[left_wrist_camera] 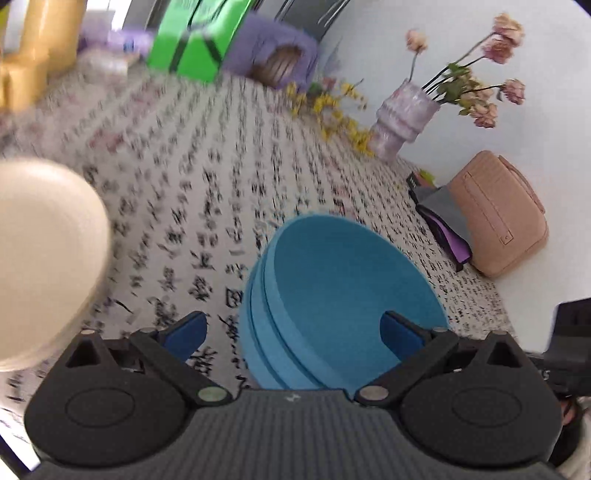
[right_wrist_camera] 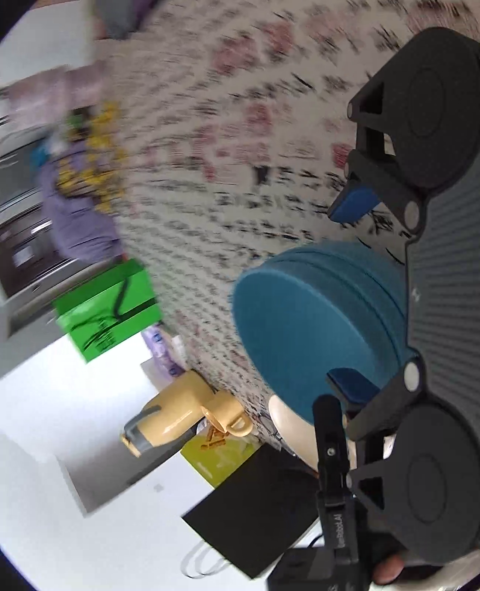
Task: Organize plates and bowls
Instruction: 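Close both grippers on the rim of the three nested blue bowls, then carry the nested blue bowls with both grippers onto the cream plate stack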
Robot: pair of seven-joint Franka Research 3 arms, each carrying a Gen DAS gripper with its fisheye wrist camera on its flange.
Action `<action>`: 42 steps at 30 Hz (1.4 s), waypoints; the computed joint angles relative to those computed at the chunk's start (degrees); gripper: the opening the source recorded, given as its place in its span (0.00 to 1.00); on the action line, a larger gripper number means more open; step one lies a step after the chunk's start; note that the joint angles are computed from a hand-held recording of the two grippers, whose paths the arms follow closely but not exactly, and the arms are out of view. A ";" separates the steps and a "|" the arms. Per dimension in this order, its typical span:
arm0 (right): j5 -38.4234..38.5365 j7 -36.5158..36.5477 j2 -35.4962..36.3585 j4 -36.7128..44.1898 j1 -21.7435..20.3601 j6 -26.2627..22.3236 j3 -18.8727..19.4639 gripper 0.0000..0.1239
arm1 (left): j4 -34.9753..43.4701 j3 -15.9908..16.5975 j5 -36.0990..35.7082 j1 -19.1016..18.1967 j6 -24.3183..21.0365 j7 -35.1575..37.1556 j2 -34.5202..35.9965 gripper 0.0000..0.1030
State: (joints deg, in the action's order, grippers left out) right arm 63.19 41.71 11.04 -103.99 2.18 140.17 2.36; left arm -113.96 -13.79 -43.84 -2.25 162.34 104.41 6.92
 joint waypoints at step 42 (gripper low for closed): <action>-18.86 21.19 8.49 16.86 1.15 -10.61 1.49 0.20 | 1.07 1.89 -1.11 3.02 -1.98 -3.94 -1.47 0.30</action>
